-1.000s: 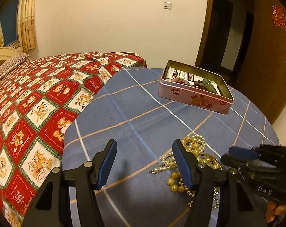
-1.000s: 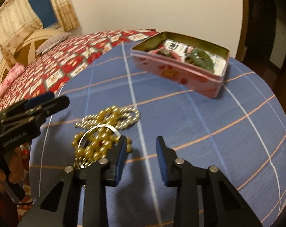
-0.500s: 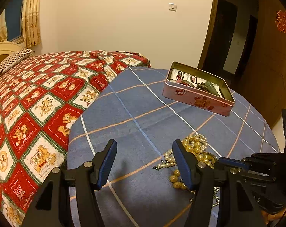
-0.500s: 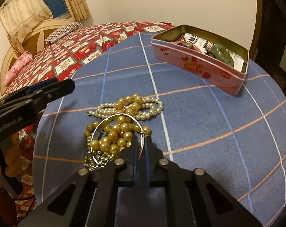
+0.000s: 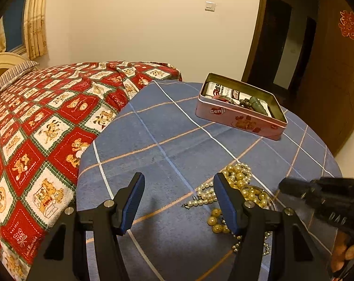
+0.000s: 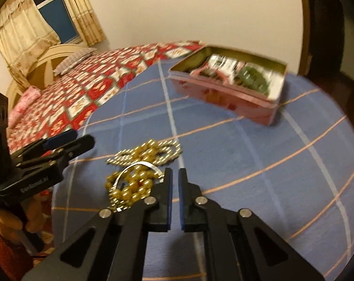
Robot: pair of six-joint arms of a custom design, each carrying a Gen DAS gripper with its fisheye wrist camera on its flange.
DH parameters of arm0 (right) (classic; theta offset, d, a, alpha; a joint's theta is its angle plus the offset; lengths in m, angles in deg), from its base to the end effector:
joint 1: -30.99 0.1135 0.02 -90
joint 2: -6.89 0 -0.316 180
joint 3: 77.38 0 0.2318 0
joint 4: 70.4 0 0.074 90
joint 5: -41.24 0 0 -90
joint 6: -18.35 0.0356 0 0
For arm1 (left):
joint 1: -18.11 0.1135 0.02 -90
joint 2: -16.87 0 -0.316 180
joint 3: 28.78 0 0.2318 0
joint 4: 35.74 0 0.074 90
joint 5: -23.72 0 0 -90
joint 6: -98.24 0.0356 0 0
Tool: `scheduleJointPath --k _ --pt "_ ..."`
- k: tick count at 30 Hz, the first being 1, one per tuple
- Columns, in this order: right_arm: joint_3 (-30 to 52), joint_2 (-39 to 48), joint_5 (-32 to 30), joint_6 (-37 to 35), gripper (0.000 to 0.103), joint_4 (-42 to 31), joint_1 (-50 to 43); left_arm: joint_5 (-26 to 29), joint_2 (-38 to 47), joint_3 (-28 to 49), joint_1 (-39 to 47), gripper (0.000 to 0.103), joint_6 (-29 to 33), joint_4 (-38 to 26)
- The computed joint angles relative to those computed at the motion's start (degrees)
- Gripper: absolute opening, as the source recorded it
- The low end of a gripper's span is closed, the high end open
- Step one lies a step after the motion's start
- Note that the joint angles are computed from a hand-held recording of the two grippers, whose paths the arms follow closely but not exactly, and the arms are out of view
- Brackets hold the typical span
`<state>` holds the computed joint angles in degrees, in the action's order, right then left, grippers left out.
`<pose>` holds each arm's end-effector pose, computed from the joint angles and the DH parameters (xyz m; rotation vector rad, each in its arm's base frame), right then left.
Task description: Organize jewelry
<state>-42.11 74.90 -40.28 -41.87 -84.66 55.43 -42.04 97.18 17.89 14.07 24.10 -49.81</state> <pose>0.1580 0.0660 0.2013 0.1815 2.3899 0.2719 0.2298 -0.0309 0.2178 0.5954 2.2698 -0.4064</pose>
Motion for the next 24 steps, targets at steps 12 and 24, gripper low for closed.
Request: scheduleJointPath --k 12,24 --pt "1.26 10.41 2.09 0.39 0.027 3.74 4.32 -0.05 0.02 0.23 0.7 0.062 -0.17 -0.31" --pt "1.26 4.49 3.51 -1.24 0.008 1.97 4.38 0.92 0.64 0.63 0.87 0.062 -0.53 -0.81"
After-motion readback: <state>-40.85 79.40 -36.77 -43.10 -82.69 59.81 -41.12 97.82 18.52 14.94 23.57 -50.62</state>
